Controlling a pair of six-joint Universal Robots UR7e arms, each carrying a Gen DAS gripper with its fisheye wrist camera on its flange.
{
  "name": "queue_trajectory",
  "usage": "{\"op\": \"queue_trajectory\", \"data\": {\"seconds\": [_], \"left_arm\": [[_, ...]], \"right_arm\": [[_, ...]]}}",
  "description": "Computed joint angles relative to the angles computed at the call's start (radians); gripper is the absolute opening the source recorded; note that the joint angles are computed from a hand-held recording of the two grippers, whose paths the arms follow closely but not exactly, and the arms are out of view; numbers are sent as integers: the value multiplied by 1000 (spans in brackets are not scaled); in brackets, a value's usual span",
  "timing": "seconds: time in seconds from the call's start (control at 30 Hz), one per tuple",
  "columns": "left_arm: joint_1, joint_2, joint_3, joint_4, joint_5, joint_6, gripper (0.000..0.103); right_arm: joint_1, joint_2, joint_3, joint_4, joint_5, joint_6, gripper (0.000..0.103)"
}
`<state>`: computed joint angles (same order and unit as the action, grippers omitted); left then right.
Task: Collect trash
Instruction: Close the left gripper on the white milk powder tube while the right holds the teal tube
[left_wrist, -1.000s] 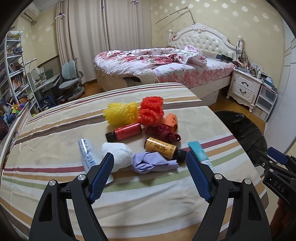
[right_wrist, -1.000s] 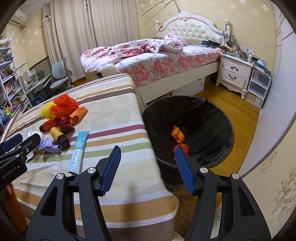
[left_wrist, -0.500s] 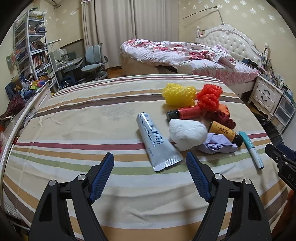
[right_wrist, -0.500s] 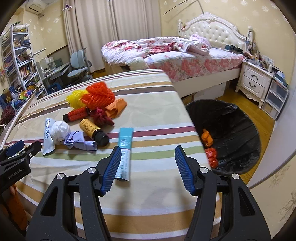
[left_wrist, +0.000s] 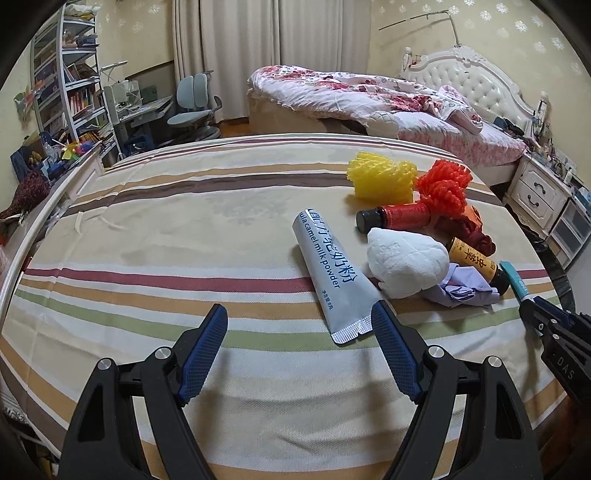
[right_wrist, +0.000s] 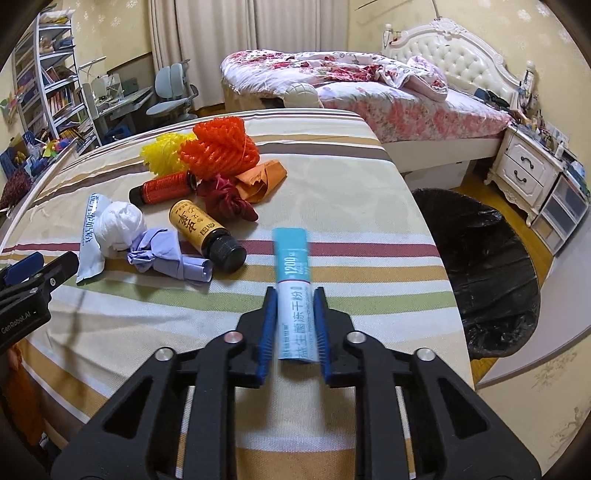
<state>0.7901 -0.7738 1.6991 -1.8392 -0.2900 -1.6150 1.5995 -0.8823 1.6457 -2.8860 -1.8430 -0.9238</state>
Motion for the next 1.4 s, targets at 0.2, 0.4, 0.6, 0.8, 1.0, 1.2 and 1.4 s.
{"op": "queue_trajectory", "data": {"seconds": [0.2,0.4,0.6,0.8,1.0,1.2,1.4], "left_arm": [[16,-7,-6,-17,-6,18,78],[31,-6,-19,-44,2,43,78],[54,5,-43,-84,-22,94,78],[47,-22,7,-134,-47,92,78],[50,-11,3,-190,-43,169,76],[44,4,40,-377,-51,341,38],[33,-4,73,-429,-45,363,31]], "right_arm": [[3,11,-16,11,2,-2,18],[8,29,-42,29,4,0,18],[7,33,-49,38,10,2,19],[5,34,-52,44,16,5,19],[5,33,-52,45,15,5,19],[4,33,-51,42,17,4,19],[1,32,-49,35,28,4,18]]}}
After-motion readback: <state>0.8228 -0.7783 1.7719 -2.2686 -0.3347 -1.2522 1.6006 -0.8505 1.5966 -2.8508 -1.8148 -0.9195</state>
